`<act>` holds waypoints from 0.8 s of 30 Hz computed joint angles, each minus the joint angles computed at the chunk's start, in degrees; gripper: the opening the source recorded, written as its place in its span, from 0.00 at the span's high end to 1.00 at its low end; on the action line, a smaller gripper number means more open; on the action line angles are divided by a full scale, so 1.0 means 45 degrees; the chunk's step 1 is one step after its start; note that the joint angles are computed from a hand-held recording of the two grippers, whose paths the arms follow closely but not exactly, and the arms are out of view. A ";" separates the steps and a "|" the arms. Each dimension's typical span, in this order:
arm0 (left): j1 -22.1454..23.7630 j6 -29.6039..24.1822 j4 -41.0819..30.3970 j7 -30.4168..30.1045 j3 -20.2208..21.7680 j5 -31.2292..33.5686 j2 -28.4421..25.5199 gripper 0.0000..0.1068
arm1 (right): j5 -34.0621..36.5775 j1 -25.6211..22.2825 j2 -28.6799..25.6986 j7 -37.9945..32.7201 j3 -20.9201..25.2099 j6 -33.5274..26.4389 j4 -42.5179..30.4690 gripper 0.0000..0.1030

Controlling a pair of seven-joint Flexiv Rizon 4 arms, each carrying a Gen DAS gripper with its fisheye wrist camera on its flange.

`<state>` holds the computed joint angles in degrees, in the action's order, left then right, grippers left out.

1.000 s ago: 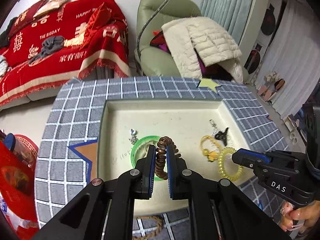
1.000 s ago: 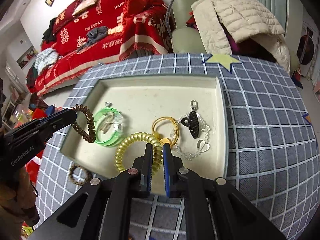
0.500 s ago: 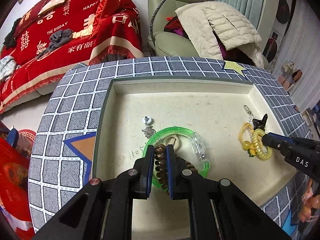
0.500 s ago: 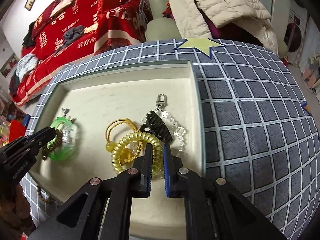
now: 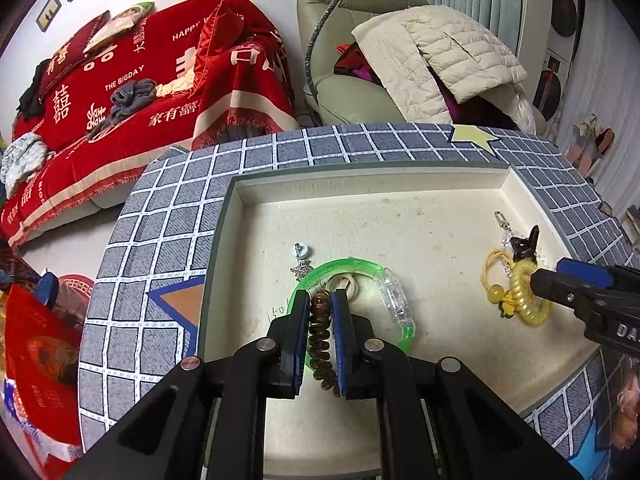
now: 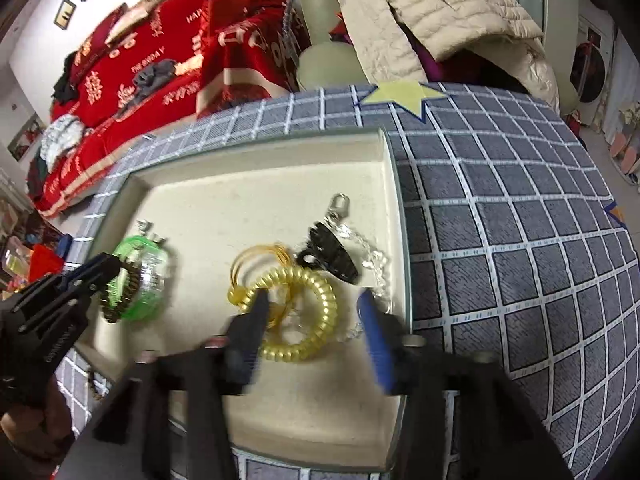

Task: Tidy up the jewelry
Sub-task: 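Carry both held pieces into the tray and open both tools, then lift both tools out of the tray toward the orange spiral tie and silver clip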

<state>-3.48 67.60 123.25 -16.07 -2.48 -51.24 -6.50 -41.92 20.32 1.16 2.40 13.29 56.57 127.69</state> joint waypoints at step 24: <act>-0.0687 0.0545 0.0834 0.1946 0.0324 -0.2982 0.1396 0.04 | -0.0747 0.0035 0.1124 0.1215 0.0617 -0.0364 0.0192 0.33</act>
<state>-6.57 70.05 127.00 -7.31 -1.02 -64.66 -0.22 -45.28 20.48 6.22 7.86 16.07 54.93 128.56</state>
